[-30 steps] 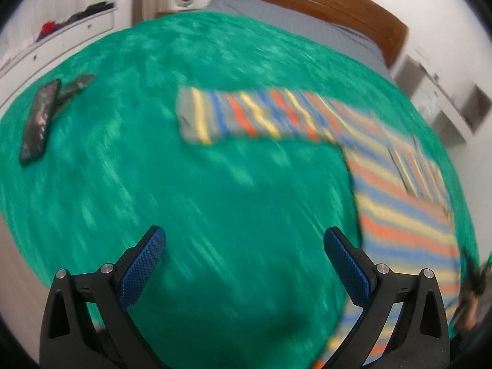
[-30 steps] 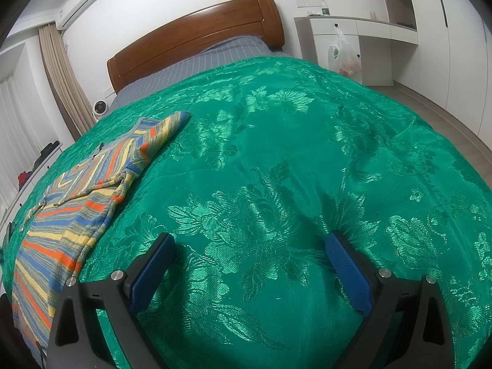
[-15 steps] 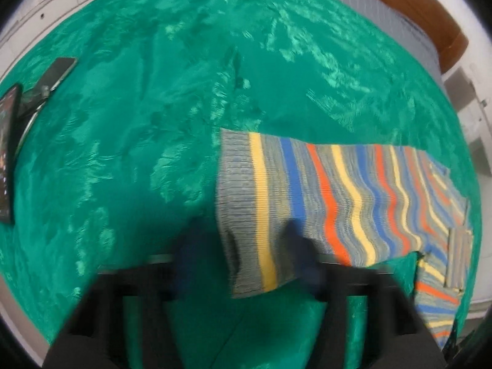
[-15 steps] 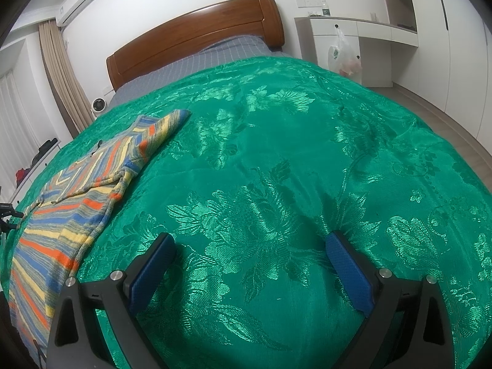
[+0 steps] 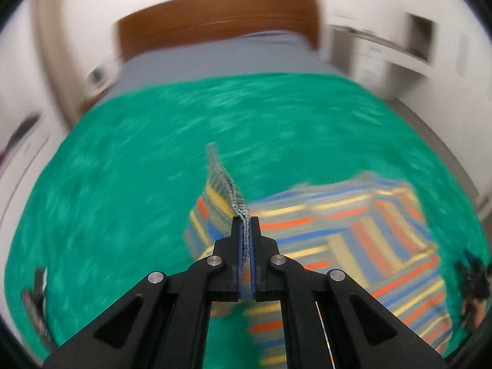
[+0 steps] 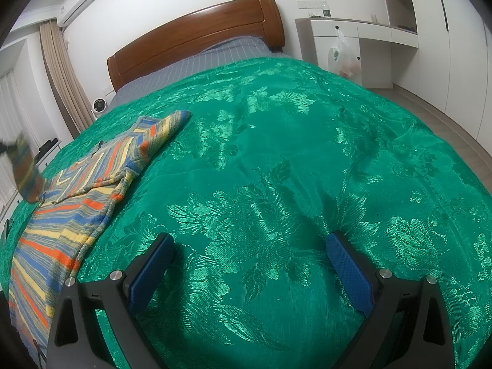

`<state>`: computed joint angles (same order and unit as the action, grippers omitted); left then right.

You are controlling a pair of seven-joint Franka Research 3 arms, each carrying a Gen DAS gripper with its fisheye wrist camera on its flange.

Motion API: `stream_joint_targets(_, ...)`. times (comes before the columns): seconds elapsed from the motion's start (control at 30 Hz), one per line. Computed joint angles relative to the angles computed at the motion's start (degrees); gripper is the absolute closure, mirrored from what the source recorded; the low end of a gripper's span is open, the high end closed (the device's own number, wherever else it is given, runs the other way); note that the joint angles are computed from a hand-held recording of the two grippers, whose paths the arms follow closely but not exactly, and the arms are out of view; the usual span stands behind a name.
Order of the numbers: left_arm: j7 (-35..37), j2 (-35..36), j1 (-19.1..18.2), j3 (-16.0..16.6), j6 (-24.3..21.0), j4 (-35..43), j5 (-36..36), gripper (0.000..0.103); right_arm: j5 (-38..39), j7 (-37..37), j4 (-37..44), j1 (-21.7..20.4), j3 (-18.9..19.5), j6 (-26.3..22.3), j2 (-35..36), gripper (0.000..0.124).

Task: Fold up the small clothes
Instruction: 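Grasp the other sleeve cuff with the left gripper and fold it across the body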

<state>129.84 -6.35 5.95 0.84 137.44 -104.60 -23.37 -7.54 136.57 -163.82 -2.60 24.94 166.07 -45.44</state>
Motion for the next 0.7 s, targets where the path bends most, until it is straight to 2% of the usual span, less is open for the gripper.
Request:
stream_joint_targets(0.1, 1.5, -2.5, -3.8, -3.1, 3.2, -5.7, 0.2, 0.101, 0.0, 0.0, 0.0, 0.0, 0.0, 0.0, 0.0, 0.025)
stream_joint_targets(0.13, 0.8, -3.1, -5.2, -4.5, 5.4, -8.5, 2.1, 0.099, -0.1, 0.0, 0.0, 0.0, -0.1, 0.0, 0.0, 0.025)
stream_joint_targets(0.2, -2.1, -4.1, -7.1, -6.1, 6.5, -12.8, 6.6, 0.087, -0.1, 0.1, 0.0, 0.0, 0.0, 0.0, 0.0, 0.025)
stream_joint_targets(0.23, -5.5, -4.3, -7.5, -7.3, 6.9, -15.2, 10.8, 0.066, -0.1, 0.1, 0.0, 0.1, 0.0, 0.0, 0.0, 0.025)
stream_joint_targets(0.27, -7.5, -5.4, -8.0, -7.6, 7.9, -17.9, 13.2, 0.053, -0.1, 0.1, 0.0, 0.1, 0.0, 0.0, 0.0, 0.025)
stream_joint_targets(0.3, -6.5, -7.2, -9.2, -6.9, 8.7, -20.7, 12.5, 0.052, -0.1, 0.1, 0.0, 0.1, -0.1, 0.0, 0.0, 0.025)
stream_joint_targets(0.37, -0.2, -11.4, -12.2, -3.2, 8.5, -25.5, 8.2, 0.052, -0.1, 0.1, 0.0, 0.1, -0.1, 0.1, 0.0, 0.025)
stream_joint_targets(0.47, 4.7, -15.0, -13.2, 1.5, 7.4, -28.0, 5.4, 0.052, -0.1, 0.2, 0.0, 0.0, 0.0, 0.1, 0.0, 0.025)
stream_joint_targets(0.6, 5.3, -13.1, -8.3, 5.7, 9.4, -26.6, 6.9, 0.051, -0.1, 0.2, 0.0, 0.0, 0.0, 0.1, 0.0, 0.025)
stream_joint_targets(0.7, 5.3, -6.7, -4.4, 6.9, 6.9, -21.3, 6.8, 0.054, -0.2, 0.2, 0.0, 0.0, 0.0, 0.0, 0.0, 0.025)
